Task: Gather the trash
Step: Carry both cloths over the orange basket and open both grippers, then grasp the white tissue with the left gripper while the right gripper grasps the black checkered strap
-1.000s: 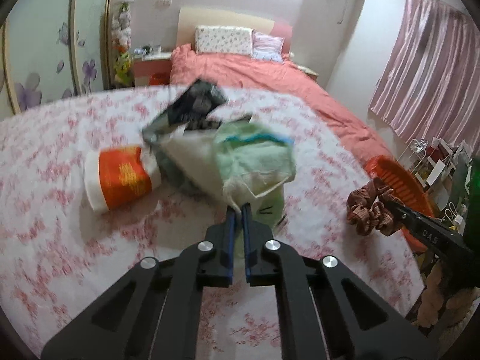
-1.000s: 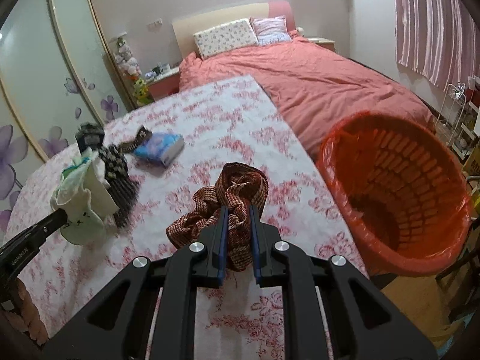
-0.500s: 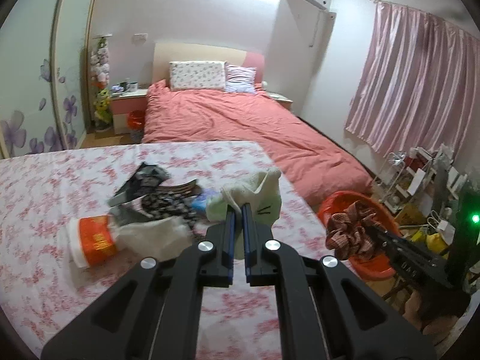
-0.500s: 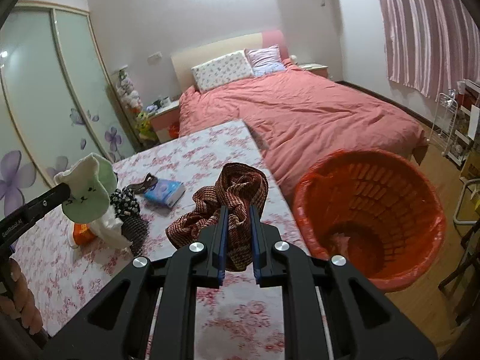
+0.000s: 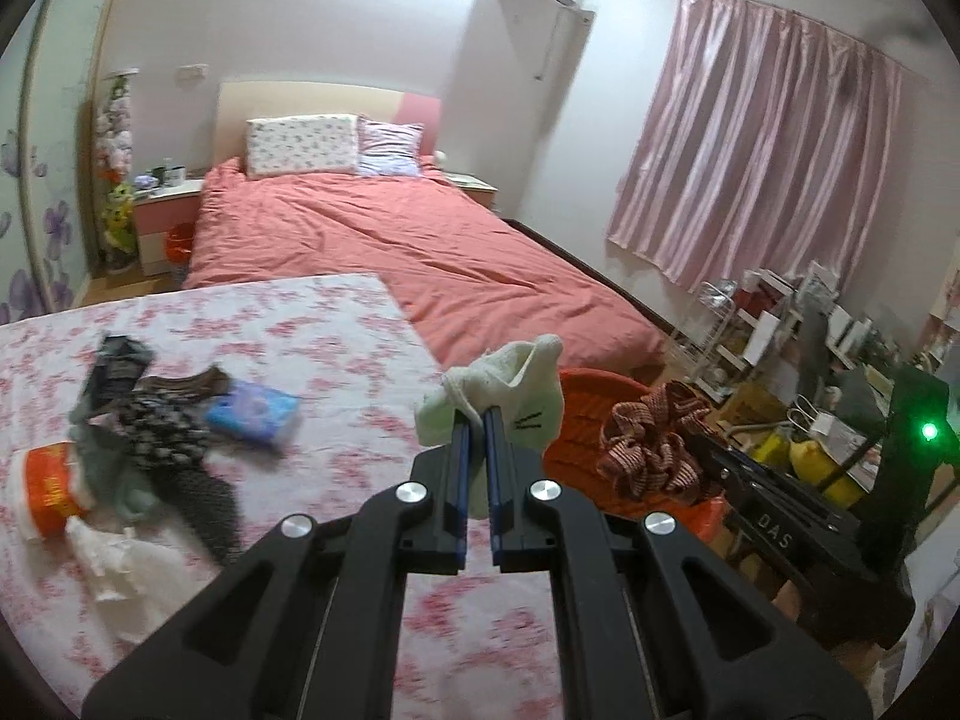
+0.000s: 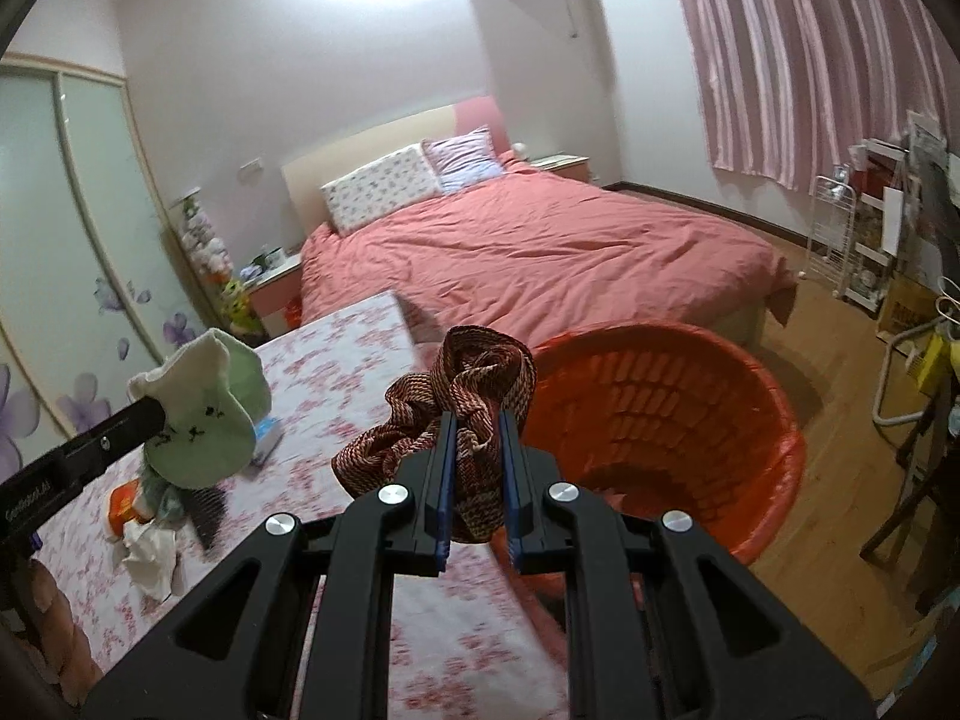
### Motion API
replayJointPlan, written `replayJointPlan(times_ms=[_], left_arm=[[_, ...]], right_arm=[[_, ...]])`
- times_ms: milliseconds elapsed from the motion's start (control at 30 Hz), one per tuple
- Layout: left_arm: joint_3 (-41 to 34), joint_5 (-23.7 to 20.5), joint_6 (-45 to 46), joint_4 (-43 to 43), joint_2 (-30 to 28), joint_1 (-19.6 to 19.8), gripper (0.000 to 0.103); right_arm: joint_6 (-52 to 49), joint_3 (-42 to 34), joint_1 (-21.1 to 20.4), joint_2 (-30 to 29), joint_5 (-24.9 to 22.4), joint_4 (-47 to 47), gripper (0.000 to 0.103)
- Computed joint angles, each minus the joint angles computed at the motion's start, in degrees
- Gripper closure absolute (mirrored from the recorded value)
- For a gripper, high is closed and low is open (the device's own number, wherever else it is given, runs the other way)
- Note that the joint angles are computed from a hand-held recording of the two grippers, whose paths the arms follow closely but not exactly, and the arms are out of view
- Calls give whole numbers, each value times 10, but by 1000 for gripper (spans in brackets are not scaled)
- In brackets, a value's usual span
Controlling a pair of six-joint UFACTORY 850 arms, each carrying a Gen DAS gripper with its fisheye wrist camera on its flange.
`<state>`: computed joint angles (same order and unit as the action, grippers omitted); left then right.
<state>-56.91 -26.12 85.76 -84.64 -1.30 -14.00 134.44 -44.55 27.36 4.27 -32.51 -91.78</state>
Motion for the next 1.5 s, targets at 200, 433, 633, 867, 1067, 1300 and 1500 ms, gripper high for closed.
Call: replayJointPlan(times_ms=[200, 433, 633, 867, 1067, 1300, 1500], left_arm=[[-14, -4, 11, -8, -19, -36, 97], [-31, -6, 16, -10, -47, -74, 97], [-54, -3, 8, -5, -79, -105, 97], [-89, 21, -30, 20, -123, -131, 82], [-93, 50, -82, 66, -137, -122, 60], [-54, 102, -47, 60, -105, -93, 51], [-5, 123, 1, 33, -64, -43, 47]], right_arm=[[29, 15, -19, 8, -11, -10, 89], [58, 32, -45, 12, -7, -24, 89], [78, 44, -66, 14, -4, -32, 89], [110, 47, -102, 8, 19, -59, 83], [76, 43, -98, -5, 18, -33, 53], [34, 37, -90, 0, 21, 1, 48], [-11, 14, -57, -9, 10, 33, 46]])
